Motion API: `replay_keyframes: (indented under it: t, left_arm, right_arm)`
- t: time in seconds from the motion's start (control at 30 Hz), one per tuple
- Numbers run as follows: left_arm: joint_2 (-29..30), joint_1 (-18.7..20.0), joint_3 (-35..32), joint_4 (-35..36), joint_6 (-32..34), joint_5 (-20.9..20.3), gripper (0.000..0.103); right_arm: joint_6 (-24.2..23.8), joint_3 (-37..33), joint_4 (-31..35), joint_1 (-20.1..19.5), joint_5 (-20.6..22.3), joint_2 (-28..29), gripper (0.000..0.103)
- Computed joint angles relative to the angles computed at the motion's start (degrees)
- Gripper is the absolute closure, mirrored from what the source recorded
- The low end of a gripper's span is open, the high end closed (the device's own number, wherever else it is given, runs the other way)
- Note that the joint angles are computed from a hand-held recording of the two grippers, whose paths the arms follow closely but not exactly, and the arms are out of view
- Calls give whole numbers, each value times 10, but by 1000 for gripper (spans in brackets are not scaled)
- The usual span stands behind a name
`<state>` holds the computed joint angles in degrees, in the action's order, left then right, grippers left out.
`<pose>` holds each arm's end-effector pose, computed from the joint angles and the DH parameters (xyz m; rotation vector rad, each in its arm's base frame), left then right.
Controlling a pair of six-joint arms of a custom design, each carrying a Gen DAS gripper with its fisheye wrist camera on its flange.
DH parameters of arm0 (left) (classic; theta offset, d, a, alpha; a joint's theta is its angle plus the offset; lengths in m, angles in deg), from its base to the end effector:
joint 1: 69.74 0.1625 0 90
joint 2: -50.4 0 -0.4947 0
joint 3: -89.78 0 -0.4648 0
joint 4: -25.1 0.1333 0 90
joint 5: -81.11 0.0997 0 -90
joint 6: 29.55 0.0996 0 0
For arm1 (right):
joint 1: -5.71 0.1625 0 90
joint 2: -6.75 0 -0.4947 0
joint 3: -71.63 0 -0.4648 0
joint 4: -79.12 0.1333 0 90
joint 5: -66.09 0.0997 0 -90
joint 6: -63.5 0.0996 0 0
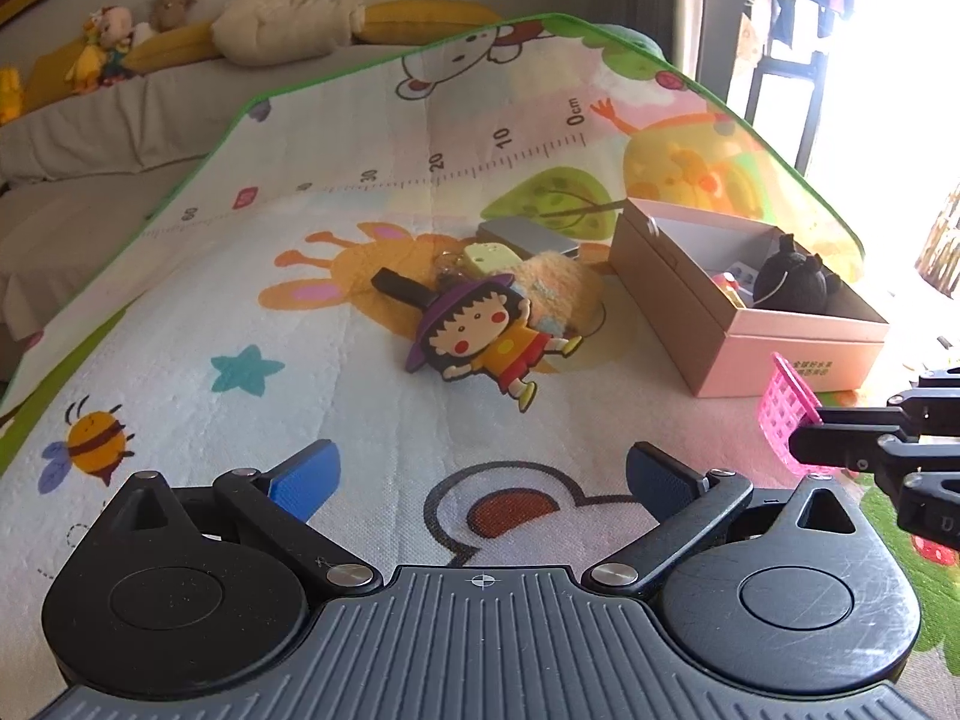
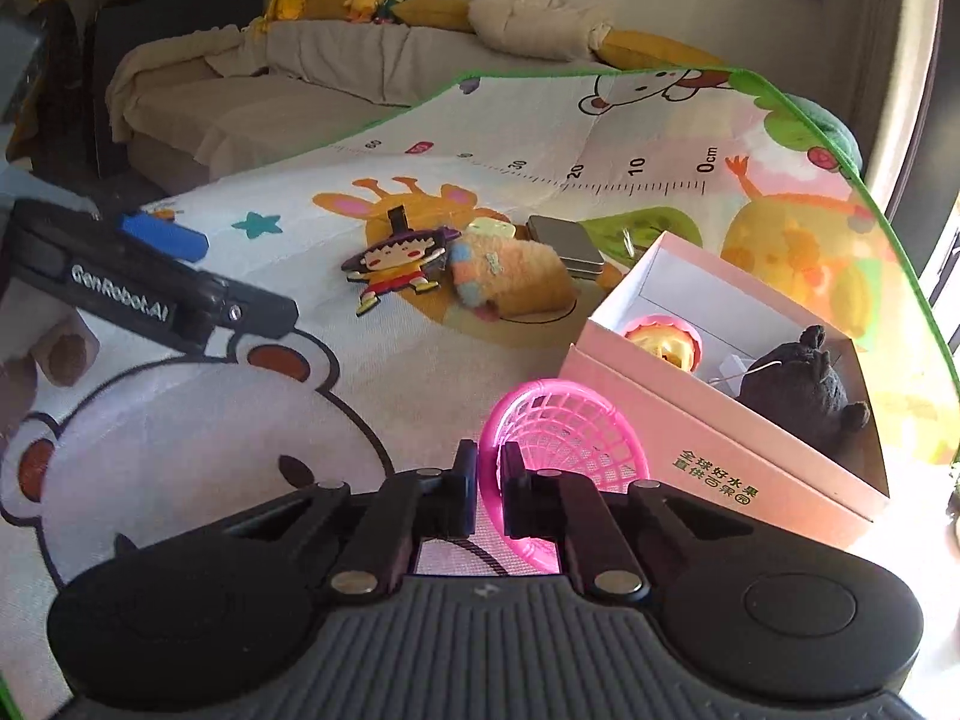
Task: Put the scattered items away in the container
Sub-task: 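Lower the pink basket onto the mat beside the box, open the right tool, then grasp the purple-hat girl keychain figure with the left tool and lift it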
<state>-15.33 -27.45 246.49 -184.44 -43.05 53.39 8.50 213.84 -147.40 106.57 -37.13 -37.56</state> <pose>-0.0767 -0.3691 0.1557 0.3202 2.1782 -1.1460 0.1893 -0.4000 0.0342 1.3183 -2.2286 0.7275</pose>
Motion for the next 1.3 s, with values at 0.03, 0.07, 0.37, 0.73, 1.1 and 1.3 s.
replay_keyframes:
  t: [0.03, 0.07, 0.37, 0.73, 1.1, 1.3]
  left_arm:
    - [-2, -9, 6, 3, -9, 5, 0]
    - [-5, -19, 13, 10, -20, 10, 0]
    - [-26, -98, 55, 67, -86, 21, 0]
    - [14, -105, 48, 16, -41, -10, 0]
    - [50, -45, 11, -13, 17, -11, 0]
    - [71, 50, -88, -83, 143, -23, 0]
  right_arm:
    - [27, 8, 27, -1, 22, -22, 96]
    - [64, 17, 66, -5, 56, -52, 96]
    - [250, 37, 329, -132, 334, -210, 95]
    - [299, 9, 188, -159, 202, -203, 89]
    - [153, 30, -29, -144, 101, -82, 4]
    - [122, 29, -153, -112, 29, 27, 0]
